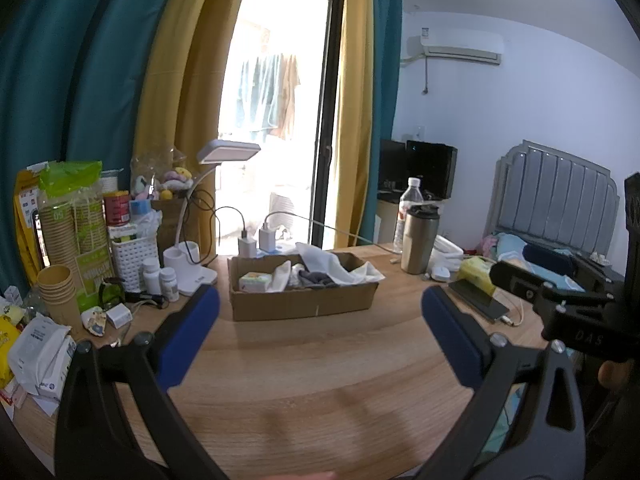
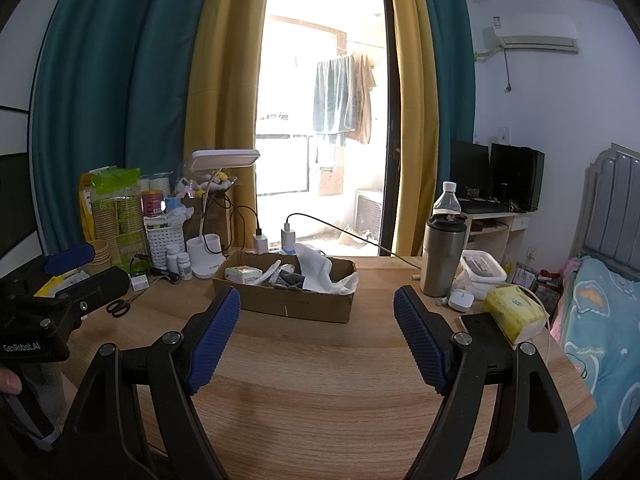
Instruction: Organize soft objects
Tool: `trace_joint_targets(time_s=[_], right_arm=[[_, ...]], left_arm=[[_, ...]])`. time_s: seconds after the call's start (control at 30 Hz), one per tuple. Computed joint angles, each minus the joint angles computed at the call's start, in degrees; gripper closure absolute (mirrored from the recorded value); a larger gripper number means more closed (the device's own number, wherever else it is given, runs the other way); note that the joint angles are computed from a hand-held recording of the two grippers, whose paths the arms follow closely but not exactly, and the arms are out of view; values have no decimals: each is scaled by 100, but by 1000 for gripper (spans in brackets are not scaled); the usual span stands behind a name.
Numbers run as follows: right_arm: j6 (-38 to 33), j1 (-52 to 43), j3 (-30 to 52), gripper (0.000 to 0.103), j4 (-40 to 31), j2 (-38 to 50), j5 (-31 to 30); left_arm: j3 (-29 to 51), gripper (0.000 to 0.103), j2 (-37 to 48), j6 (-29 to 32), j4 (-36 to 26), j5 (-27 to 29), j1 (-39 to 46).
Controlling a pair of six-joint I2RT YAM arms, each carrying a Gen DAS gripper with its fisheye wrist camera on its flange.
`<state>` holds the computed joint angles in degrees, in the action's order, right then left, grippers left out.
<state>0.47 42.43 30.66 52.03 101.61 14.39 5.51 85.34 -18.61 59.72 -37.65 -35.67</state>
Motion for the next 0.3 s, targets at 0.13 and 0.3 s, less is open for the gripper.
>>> trace_joint_targets(time_s=[0.13,0.3], right_arm=[[4,10,12,21,-10,5,4],[13,30,27,21,-35,15,25]], left_arm=[[31,1,-9,-18,-88,77,7],[117,1,77,-6,-157,460,203]])
